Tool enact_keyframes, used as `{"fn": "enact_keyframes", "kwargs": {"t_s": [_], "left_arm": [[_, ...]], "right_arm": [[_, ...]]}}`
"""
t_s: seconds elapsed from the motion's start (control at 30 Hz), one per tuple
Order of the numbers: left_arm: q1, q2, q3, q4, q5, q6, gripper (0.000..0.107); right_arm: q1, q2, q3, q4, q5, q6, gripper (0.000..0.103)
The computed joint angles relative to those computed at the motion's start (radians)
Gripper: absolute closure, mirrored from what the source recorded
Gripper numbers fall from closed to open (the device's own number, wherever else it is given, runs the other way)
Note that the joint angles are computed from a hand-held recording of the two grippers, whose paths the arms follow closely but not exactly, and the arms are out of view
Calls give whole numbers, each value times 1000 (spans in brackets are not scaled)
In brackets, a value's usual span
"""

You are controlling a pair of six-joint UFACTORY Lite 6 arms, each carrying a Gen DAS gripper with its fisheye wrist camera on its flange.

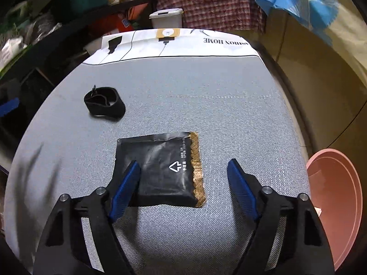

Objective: Collect trash
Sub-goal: 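Move both tools back to the table toward the black pouch and black strap, then close the right tool on the black pouch while the left tool grasps the black strap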

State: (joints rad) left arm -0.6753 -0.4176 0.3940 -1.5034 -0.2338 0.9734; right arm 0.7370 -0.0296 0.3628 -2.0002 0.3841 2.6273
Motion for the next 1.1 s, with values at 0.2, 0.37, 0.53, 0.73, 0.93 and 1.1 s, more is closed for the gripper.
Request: {"fn": "enact_keyframes", "kwargs": {"t_s": [0.2, 0.37, 0.53, 0.73, 0.93, 1.1], "left_arm": [[-26, 101, 43, 129, -14, -113, 34], [6, 240, 92, 422, -17, -387, 35], [34, 433, 190, 764, -27, -692, 42], [57, 583, 285, 984, -43, -885, 43], [75, 689, 370, 1054, -23, -943, 63], [85, 718, 388, 1147, 4, -1028, 95]], "right_arm": [[44, 3, -3, -32, 26, 18, 56], [35, -17, -16, -85, 18, 58, 69], [16, -40, -40, -121, 24, 92, 91], [-31, -80, -79, -284, 4, 232, 97], [-87, -132, -123, -471, -10, 402, 99], [-93, -190, -147, -461, -19, 382, 99]]}}
